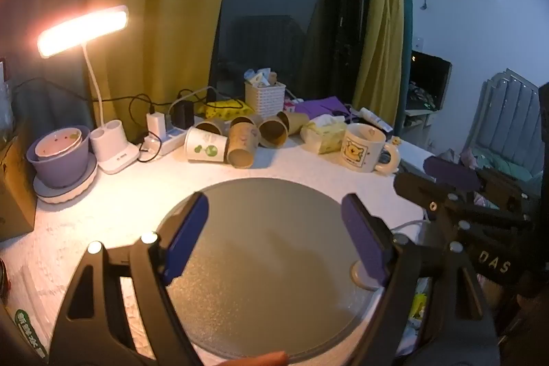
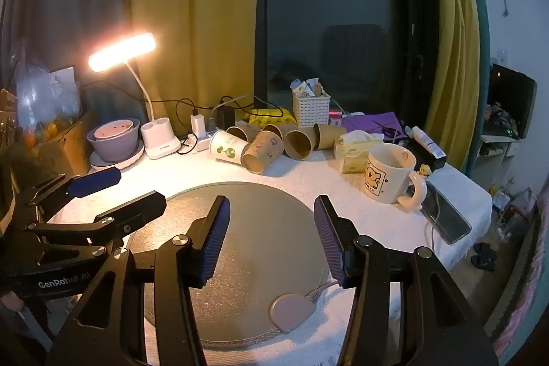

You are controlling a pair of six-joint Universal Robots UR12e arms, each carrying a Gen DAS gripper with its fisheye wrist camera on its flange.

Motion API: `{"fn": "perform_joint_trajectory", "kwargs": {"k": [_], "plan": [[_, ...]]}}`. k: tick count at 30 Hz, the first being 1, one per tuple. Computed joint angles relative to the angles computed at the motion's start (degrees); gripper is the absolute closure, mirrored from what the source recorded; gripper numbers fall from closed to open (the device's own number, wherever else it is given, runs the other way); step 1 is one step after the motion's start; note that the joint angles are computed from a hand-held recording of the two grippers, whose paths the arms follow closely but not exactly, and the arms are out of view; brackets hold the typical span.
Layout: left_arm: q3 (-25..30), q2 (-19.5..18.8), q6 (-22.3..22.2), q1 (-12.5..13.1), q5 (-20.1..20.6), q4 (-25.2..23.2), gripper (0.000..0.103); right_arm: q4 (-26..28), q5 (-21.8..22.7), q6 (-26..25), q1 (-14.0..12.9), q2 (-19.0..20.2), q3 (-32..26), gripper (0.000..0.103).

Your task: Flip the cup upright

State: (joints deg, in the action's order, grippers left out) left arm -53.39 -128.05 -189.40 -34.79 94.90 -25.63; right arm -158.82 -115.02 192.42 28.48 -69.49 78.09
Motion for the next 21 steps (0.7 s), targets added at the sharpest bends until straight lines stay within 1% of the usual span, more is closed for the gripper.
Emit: {"fn": "perform_joint_trajectory", "kwargs": {"k": [8, 12, 15, 21], "plan": [[-0.1, -0.1, -0.3, 0.0, -0.2, 0.7, 0.022, -0.1, 0.2, -0.2, -0.1, 0.1, 0.1, 0.049], [0.6, -0.4, -0.6, -0.5, 0.5, -0.1, 0.022, 0.1, 0.2, 0.1, -0.2, -0.1, 0.2, 0.049], [0.1, -0.2, -0.5, -0.3, 0.1, 0.5, 0.022, 0.3, 0.4, 0.2, -0.2, -0.1, 0.2, 0.049], [0.5, -0.5, -1.2, 0.1, 0.2, -0.4, 0.022, 0.3, 0.4, 0.3, -0.1, -0.1, 0.3, 0.049]]}}
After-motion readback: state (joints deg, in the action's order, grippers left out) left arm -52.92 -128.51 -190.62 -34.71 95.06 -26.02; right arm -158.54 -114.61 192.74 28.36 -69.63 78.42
